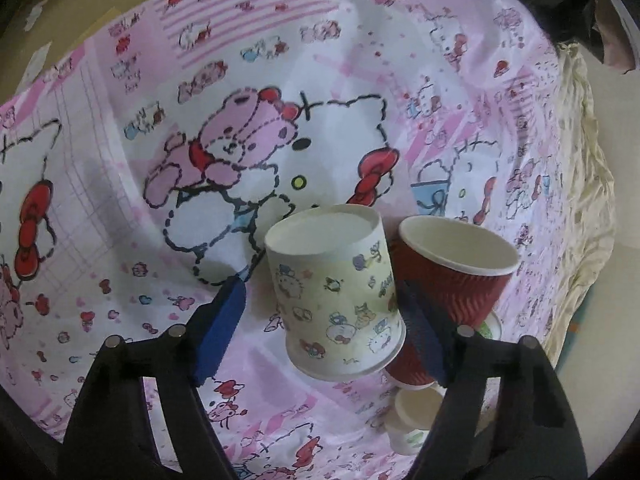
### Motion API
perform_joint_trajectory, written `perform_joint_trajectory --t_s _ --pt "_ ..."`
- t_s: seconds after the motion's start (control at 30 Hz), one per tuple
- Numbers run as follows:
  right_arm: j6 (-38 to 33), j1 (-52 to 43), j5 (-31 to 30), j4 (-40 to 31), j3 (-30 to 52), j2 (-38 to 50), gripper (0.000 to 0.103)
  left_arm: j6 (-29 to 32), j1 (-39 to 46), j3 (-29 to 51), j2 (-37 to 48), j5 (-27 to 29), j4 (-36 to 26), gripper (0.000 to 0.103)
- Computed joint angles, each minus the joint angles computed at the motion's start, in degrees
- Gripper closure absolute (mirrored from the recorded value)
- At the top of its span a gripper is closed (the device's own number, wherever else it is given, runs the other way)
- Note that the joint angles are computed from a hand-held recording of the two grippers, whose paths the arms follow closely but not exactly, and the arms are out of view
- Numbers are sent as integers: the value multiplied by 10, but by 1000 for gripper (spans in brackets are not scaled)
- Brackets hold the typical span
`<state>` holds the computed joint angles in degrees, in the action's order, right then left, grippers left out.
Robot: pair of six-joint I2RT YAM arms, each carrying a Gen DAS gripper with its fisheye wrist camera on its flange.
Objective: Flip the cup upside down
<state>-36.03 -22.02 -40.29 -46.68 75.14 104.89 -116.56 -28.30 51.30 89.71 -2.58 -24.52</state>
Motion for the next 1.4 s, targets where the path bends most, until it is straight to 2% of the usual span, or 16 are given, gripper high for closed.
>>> perform_joint_trajectory --t_s 0.03,0.07,0.23,0.33,0.4,0.53,0.67,0.87,1.03,1.13,1.33,1.4 --pt "0 -1 -1 1 0 0 0 4 1 -2 1 2 5 36" --pt "-1 -2 -2 0 1 0 0 14 3 2 5 8 3 45" --pt "7 -7 -4 -6 10 5 0 104 7 42 1 20 -57 47" --pt "11 -11 -6 -3 14 3 0 194 -2 92 3 41 -125 47" --pt "11 -13 -5 0 15 1 0 278 -23 151 24 52 -194 47" --pt "11 -20 -4 -5 20 1 0 353 -86 221 48 37 -281 47" --pt "7 -29 -6 -10 19 -3 0 344 -148 230 52 41 -286 46" --pt "-2 -40 -12 -24 16 -10 0 317 -214 284 112 63 -279 46" --pt "-5 -51 -10 -26 18 -9 0 311 -227 320 174 111 -257 45" --pt "-3 -56 -10 -32 28 0 0 292 -227 313 203 168 -209 45" --pt "-4 -58 -12 -36 35 4 0 297 -238 356 250 182 -222 43" --pt "-5 -59 -12 -38 38 6 0 314 -239 384 273 182 -249 36"
